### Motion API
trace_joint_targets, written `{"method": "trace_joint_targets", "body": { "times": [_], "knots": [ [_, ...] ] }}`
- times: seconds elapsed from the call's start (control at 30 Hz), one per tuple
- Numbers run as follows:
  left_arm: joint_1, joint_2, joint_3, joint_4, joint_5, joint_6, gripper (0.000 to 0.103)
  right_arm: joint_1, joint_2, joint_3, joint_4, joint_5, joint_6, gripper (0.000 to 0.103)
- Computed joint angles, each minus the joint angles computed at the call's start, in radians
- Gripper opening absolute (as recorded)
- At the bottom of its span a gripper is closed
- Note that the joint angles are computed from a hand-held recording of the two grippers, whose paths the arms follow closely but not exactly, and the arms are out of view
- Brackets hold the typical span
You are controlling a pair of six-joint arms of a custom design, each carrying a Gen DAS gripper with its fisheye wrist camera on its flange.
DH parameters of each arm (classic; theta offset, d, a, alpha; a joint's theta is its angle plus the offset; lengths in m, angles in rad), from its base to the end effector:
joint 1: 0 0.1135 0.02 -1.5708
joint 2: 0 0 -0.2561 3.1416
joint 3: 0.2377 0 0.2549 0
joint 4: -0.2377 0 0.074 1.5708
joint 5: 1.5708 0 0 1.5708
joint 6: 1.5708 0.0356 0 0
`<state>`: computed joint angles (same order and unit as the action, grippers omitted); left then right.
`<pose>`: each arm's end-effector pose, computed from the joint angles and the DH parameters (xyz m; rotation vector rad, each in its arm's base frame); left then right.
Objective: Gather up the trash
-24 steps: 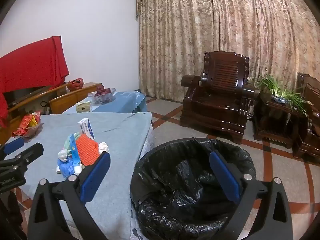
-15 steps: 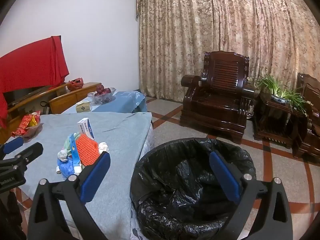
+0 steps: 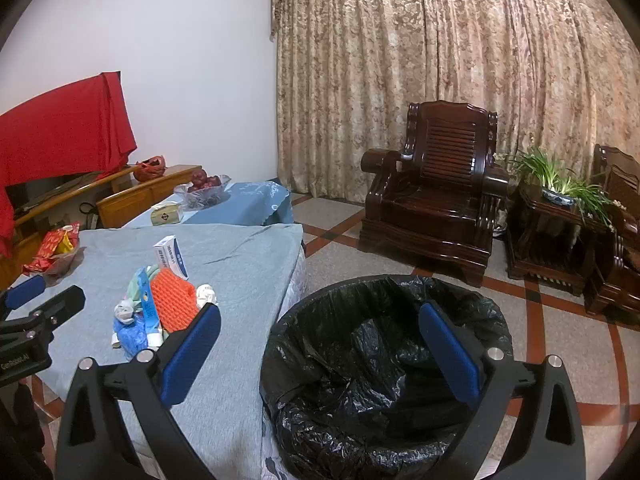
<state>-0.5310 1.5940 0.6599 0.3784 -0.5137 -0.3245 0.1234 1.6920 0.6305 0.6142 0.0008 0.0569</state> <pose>0.2768 -0.1423 0.1506 -0.0856 2.0464 0.0168 0.3205 0.0397 0.1333 -0.0666 2.0188 0.1136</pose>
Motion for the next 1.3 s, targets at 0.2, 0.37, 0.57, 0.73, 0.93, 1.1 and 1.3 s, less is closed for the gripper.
{"method": "trace_joint_targets", "body": {
  "times": [0.2, 0.37, 0.57, 0.73, 0.93, 1.1, 1.3],
  "knots": [
    [0.003, 0.004, -0.003, 0.004, -0.003, -0.006, 0.098, 0.0, 0.0, 0.002, -0.004, -0.002, 0.0, 0.097],
    [0.006, 0.005, -0.004, 0.005, -0.001, -0.004, 0.098, -0.001, -0.003, 0.002, -0.008, -0.003, -0.001, 0.097],
    [0.013, 0.011, -0.007, 0.015, 0.004, -0.001, 0.098, 0.0, 0.0, 0.005, -0.009, -0.002, 0.0, 0.097],
    [0.014, 0.011, -0.008, 0.017, 0.005, 0.0, 0.098, 0.001, 0.006, 0.007, -0.006, 0.0, -0.001, 0.097],
    [0.012, 0.01, -0.006, 0.013, 0.004, -0.001, 0.098, 0.001, 0.007, 0.008, -0.005, -0.001, 0.0, 0.097],
    [0.01, 0.009, -0.005, 0.01, 0.002, -0.002, 0.098, 0.001, 0.009, 0.009, -0.005, -0.001, 0.0, 0.097],
    [0.015, 0.01, -0.005, 0.011, 0.005, 0.001, 0.098, 0.002, 0.011, 0.012, -0.007, 0.0, 0.0, 0.097]
  ]
}}
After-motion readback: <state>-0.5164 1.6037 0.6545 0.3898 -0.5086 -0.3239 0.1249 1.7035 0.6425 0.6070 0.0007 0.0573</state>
